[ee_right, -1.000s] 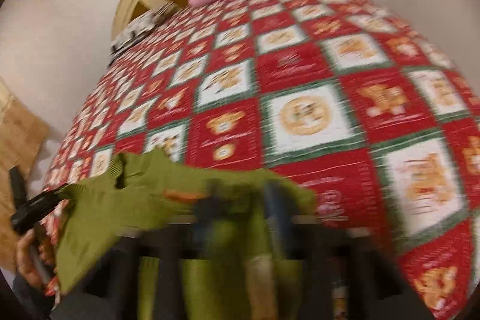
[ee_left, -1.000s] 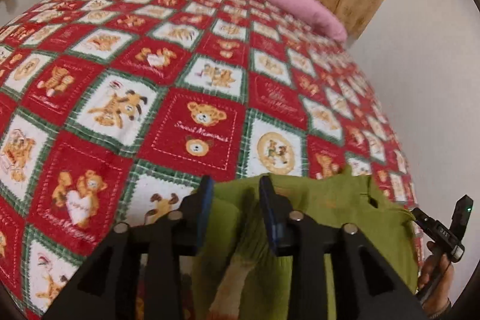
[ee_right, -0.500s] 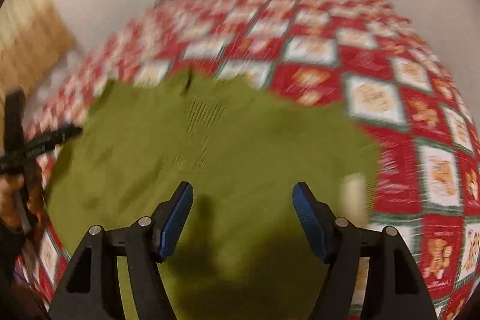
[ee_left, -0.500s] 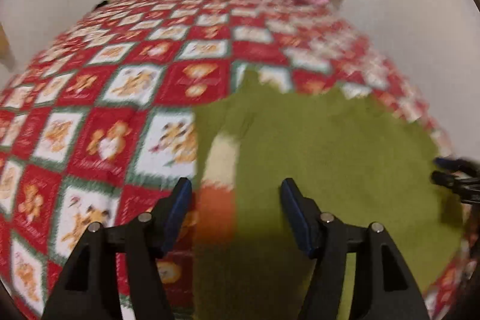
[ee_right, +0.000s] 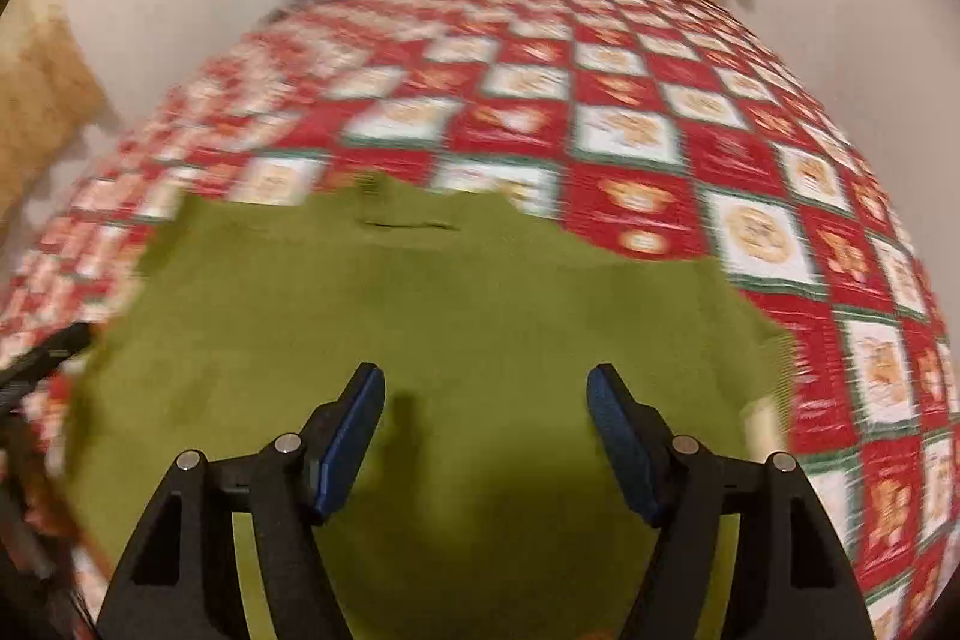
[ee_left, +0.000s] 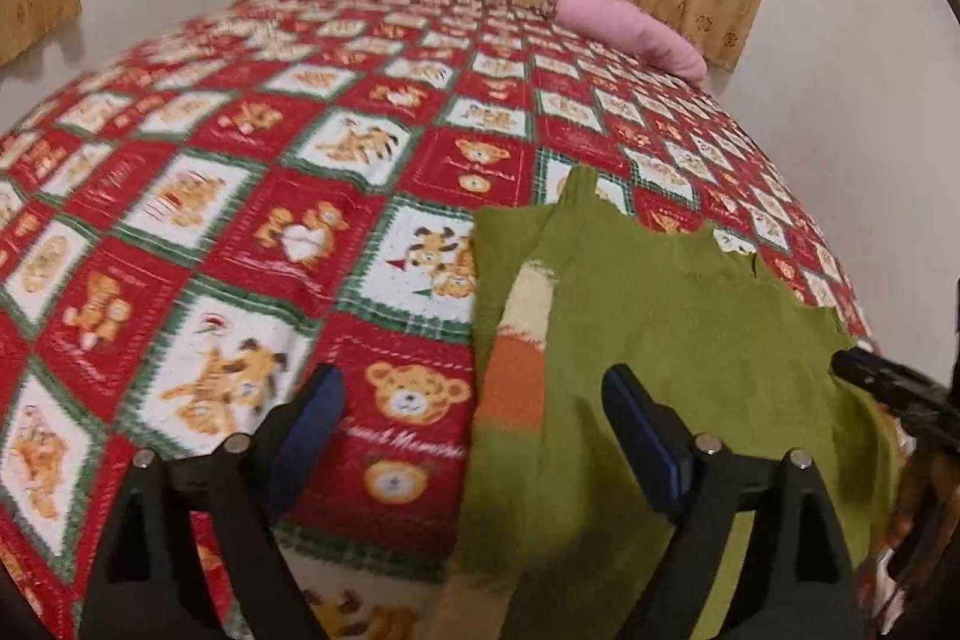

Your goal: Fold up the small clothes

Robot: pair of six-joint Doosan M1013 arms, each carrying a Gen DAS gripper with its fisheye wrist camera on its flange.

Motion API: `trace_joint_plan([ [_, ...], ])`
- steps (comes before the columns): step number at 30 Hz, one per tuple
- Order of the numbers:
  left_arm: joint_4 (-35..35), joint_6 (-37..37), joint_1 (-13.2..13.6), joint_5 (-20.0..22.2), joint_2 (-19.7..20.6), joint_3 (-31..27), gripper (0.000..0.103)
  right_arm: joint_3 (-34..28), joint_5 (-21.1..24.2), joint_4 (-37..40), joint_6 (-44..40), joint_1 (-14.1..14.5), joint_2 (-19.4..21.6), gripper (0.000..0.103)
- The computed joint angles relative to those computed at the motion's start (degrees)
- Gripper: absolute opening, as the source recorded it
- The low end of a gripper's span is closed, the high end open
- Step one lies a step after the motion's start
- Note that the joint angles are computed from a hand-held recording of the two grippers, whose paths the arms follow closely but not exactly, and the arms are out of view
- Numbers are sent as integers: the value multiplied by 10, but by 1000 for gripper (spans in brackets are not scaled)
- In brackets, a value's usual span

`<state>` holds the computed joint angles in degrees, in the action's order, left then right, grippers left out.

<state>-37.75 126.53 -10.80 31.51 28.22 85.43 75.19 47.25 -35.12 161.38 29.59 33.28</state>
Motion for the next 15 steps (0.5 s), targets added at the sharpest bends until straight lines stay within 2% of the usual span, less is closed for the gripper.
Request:
trace_joint_plan([
  [2, 6, 0, -3, -20, 0, 7, 92, -3, -68, 53, -37, 2, 1, 71],
  [4, 17, -18, -3, -15, 7, 5, 92, -26, -81, 141, -108, -4, 20, 71],
  [6, -12, -12, 3, -9, 12, 5, 93, -72, -19, 160, -134, -3, 53, 71],
  [8, -29, -7, 7, 4, 15, 2, 98, -116, 46, 99, -127, 6, 81, 71],
  [11, -75, 26, 11, -6, 10, 15, 98, -143, 68, 95, -114, -5, 99, 72],
  [13, -83, 39, 10, -17, 7, 21, 98, -149, 62, 92, -100, -14, 104, 73],
  [15, -90, 40, 11, -12, 8, 20, 99, -173, 85, 83, -100, -16, 118, 73],
])
